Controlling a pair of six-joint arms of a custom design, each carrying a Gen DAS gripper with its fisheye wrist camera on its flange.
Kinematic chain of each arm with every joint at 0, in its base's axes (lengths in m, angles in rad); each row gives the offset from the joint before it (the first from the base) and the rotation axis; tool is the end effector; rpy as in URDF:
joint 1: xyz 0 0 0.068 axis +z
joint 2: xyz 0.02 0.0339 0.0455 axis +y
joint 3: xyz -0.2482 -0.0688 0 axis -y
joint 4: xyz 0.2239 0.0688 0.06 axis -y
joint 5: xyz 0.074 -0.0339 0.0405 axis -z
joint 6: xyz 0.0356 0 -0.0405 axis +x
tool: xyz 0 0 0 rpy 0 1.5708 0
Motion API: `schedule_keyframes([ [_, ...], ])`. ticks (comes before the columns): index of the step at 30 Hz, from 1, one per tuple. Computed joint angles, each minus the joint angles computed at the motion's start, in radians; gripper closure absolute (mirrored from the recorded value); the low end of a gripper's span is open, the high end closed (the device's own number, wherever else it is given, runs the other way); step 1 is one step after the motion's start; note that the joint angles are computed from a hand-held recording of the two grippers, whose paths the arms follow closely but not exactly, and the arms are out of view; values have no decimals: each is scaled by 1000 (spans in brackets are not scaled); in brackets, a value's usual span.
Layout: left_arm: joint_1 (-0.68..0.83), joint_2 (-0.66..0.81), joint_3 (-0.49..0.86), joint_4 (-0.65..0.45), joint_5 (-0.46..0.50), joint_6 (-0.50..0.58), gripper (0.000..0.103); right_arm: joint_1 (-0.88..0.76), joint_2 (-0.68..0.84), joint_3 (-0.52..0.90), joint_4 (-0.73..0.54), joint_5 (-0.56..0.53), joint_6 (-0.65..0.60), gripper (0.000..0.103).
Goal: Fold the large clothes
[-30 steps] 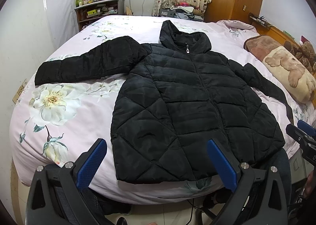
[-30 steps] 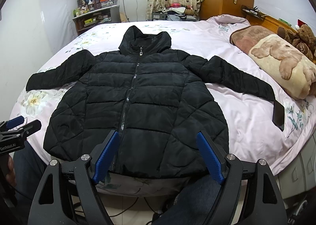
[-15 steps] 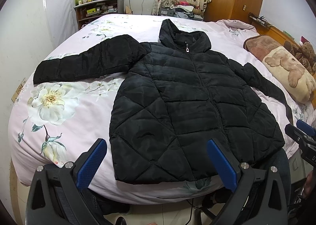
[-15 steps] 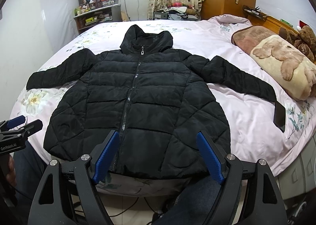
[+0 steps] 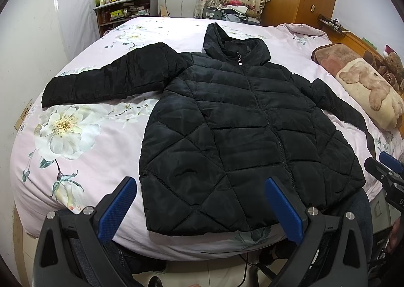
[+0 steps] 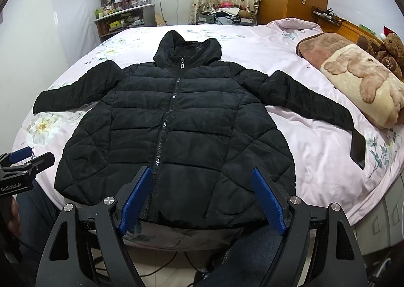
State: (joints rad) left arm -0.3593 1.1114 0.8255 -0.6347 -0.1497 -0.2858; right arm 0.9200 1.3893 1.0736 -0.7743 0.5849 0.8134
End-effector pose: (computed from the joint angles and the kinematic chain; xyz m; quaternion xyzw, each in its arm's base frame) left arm 0.1964 -0.0681 0.2435 0.0109 0.9452 -0.0338 0.3245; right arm 0.1699 0.1907 0.2532 0.0190 0.9323 -0.0075 0.3610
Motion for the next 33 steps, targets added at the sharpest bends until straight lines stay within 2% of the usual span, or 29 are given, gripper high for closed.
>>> schedule_keyframes([
  [25, 6, 11, -4, 14, 1, 7, 0, -4, 9, 0, 10, -3, -6, 23],
  [30, 11, 28, -18, 45, -7, 19, 0, -35, 8, -23, 58, -21, -43, 23],
  [33, 39, 48, -17, 68, 19, 32, 0, -52, 9, -28, 81, -35, -65, 22],
])
